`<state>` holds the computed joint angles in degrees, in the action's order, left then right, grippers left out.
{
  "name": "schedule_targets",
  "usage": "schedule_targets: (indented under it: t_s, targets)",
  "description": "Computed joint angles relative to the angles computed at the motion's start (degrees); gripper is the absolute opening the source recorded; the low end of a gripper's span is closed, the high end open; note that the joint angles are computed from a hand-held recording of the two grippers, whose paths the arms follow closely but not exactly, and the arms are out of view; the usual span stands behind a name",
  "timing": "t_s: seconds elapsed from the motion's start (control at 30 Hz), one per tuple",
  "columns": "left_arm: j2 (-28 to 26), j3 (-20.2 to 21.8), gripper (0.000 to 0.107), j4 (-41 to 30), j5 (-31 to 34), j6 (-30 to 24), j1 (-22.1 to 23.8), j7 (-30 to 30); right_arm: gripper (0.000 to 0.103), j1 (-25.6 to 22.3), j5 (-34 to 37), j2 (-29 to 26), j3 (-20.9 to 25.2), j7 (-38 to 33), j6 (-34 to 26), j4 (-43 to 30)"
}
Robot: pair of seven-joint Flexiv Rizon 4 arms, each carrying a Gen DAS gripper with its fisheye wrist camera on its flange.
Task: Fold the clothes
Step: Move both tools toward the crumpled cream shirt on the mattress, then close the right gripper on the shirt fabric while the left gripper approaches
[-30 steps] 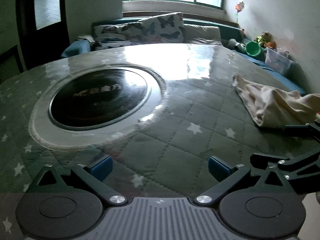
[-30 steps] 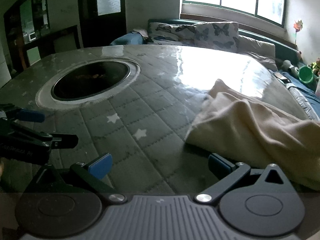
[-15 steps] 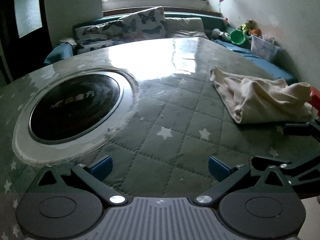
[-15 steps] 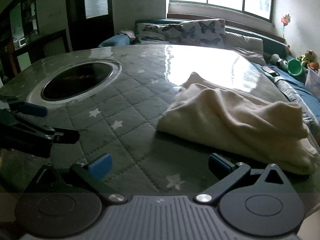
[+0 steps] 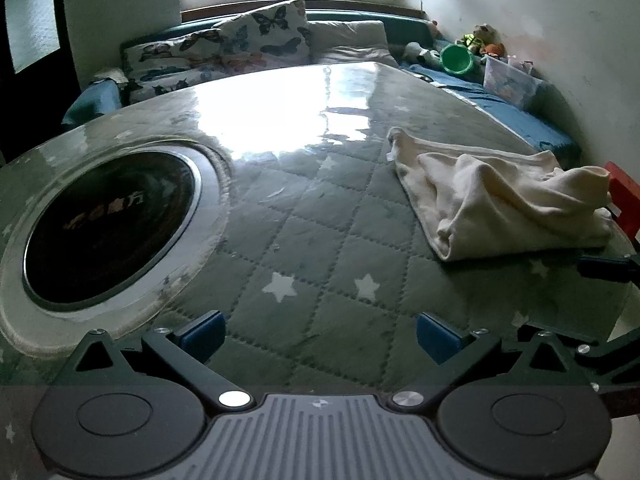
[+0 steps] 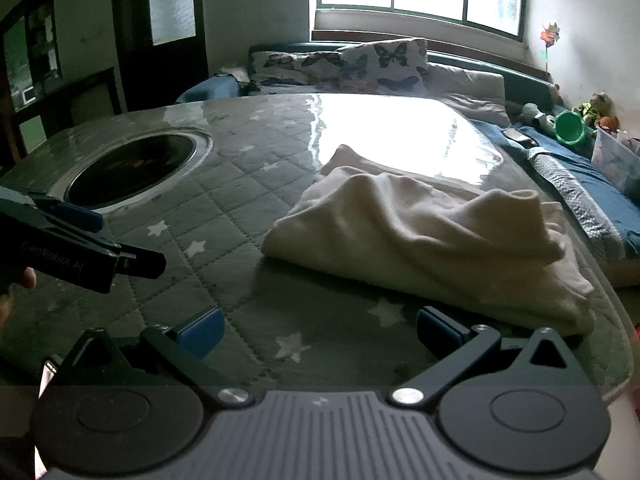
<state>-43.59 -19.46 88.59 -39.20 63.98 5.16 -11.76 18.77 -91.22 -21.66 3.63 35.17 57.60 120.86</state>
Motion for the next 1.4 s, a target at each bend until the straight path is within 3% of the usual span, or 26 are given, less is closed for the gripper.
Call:
schedule_targets:
  t_s: [1.0,1.4]
  targets:
    - [-2.76,1.51,0.103,-7.38,4.27,-2.96,-4.26,-3.23,0.102,-3.98,-1.07,7.73,0.56,2.11,-8.25,5.32]
    - [-3.74,1.88,0.103,-8.87,6.56,-3.47,-4.95,-4.43,0.09,-8.06,-4.34,5.66,-0.57,2.54,-3.43,3.47]
